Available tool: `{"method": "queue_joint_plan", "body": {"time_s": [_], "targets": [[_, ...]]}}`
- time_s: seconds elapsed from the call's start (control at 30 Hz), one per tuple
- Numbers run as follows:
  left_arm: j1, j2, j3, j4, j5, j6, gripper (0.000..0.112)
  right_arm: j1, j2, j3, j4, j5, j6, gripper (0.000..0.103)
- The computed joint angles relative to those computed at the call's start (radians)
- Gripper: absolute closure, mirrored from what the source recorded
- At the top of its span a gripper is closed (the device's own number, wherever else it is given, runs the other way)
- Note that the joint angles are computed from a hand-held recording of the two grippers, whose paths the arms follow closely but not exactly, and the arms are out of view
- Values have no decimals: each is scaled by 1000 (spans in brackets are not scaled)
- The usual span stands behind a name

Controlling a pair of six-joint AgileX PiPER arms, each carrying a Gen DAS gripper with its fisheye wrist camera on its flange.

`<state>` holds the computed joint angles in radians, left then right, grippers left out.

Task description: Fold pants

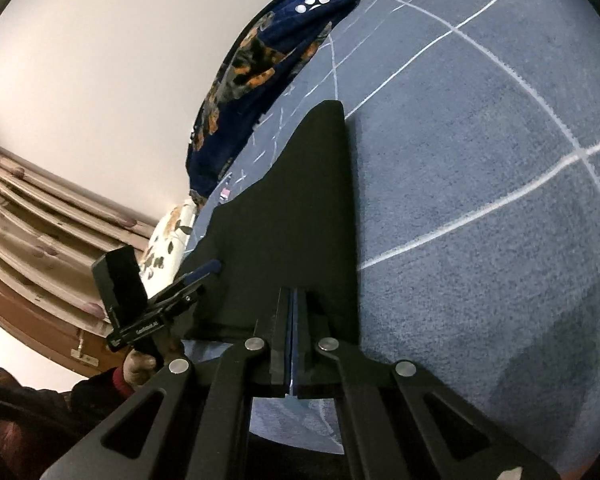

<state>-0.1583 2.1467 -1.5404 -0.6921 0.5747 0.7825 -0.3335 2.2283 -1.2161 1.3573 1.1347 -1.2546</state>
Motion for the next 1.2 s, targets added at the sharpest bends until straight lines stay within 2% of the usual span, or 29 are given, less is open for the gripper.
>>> {"method": "queue_joint_plan", "body": {"time_s": [0.1,0.27,0.37,0.47,0.6,0.7,0.8,0.9,1.0,1.2], "targets": [[4,-21,6,33,-9,-53,45,6,-12,-7,-23,-17,36,103],[92,-103,64,-123,-11,33,45,25,-22,-36,-75,-44,124,103],[156,-158,83,-108,4,31,45,41,-37,-49,-110,-71,187,103],[264,-199,67,-31,83,-9,45,76,-84,-55,-180,-138,270,103],[484,-238,47,31,167,34,45,136,-224,11,-215,-284,258,85],[649,-192,-36,52,250,38,45,152,-280,39,-152,-272,217,74],[814,-68,-206,60,442,-20,45,199,-292,29,-122,-250,233,66],[901,4,-254,22,532,-12,45,267,-286,15,-107,-249,257,65],[931,40,-237,-24,607,36,45,339,-270,1,-81,-244,273,64],[896,83,-198,-55,626,111,45,439,-263,-8,-99,-263,327,61]]}}
